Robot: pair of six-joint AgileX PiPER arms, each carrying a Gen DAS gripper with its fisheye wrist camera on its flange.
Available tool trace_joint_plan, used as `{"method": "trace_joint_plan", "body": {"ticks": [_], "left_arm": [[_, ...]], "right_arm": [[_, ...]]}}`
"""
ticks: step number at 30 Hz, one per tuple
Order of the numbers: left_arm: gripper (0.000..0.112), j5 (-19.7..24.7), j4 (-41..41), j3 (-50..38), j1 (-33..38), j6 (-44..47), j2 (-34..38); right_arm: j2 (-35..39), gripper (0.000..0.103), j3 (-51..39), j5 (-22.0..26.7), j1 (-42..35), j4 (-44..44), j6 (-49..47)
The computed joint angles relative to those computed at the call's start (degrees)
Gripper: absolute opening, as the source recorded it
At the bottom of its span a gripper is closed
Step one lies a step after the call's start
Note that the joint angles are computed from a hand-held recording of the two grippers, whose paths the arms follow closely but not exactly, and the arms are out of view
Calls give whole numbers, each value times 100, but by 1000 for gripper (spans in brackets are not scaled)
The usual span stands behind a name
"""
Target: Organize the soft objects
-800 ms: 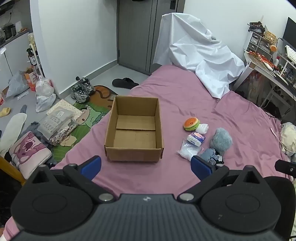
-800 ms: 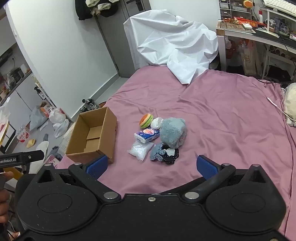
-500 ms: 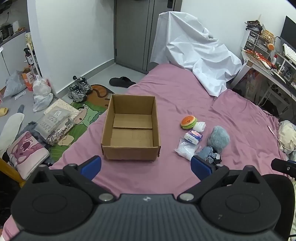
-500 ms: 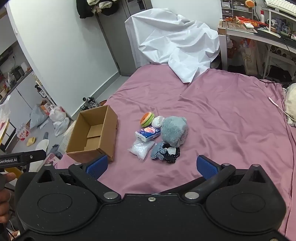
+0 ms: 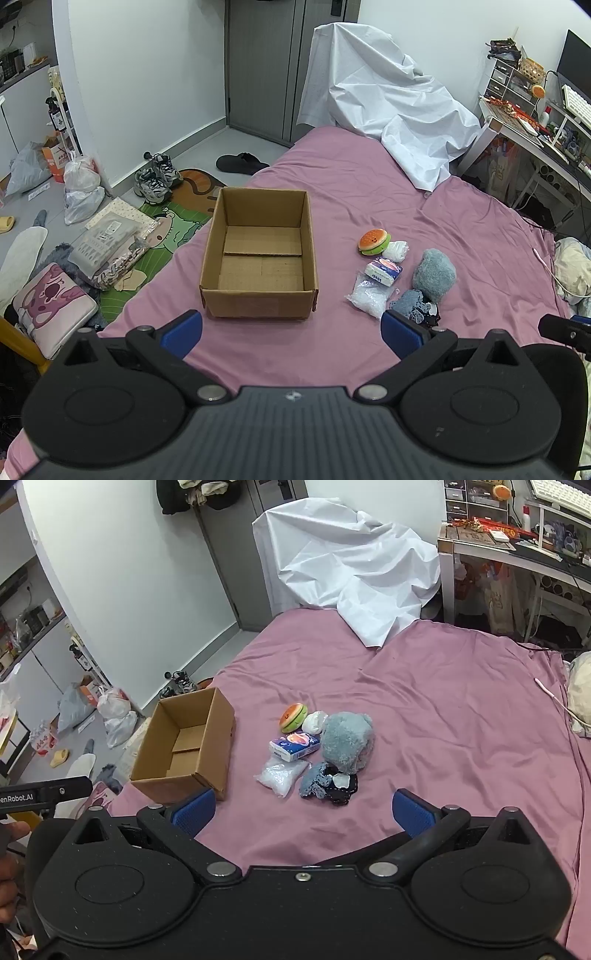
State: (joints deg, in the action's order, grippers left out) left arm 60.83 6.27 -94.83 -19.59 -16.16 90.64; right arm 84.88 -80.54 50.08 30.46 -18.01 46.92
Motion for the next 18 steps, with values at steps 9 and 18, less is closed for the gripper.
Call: {"method": "trace_joint_plan", "body": {"ticks": [9, 18], "left_arm": [[102, 55, 45, -56, -70, 7, -11], [102, 35, 67, -20, -117, -11, -57]], "right_arm": [[5, 103, -44, 52, 37, -30, 9], [-41, 103, -16, 45, 37, -45, 17]]}}
